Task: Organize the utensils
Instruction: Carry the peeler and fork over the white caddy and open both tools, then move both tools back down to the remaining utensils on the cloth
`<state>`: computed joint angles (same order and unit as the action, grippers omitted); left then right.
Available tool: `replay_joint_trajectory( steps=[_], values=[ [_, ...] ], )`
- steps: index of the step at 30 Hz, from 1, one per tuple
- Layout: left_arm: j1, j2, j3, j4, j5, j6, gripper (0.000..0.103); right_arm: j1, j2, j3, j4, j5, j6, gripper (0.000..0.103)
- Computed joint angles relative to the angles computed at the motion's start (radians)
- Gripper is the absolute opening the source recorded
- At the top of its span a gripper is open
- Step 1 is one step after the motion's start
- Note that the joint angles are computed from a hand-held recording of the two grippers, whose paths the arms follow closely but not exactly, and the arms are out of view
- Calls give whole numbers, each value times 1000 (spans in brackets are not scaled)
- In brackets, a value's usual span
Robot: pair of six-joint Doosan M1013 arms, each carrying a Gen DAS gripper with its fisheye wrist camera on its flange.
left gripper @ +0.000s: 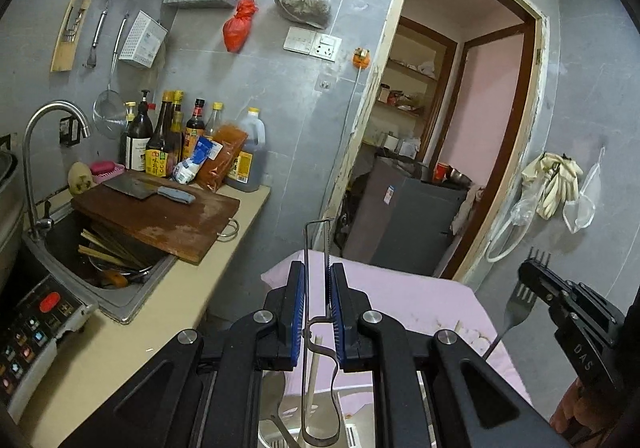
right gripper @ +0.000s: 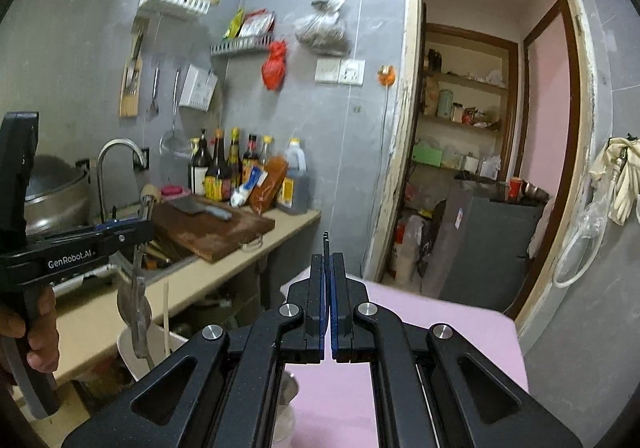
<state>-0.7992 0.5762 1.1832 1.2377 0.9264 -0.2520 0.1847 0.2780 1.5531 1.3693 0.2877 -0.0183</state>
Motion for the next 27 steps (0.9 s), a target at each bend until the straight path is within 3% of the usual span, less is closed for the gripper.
replay_joint_trajectory(
  steps=[11,19,21,27],
  values=[
    [-5,27,-5,-24,-5,33,12,-1,25,-8,-272,35,302,2],
    [-3,12,12,-114,-59,108,13,-14,34,-15,-307,110,370,4],
    [-1,6,16,-133,-64,118,17,-18,32,-12,-296,118,370,5],
    [-2,-13,38,-107,-88,50,43,-34,23,-4,-217,120,336,15]
  ],
)
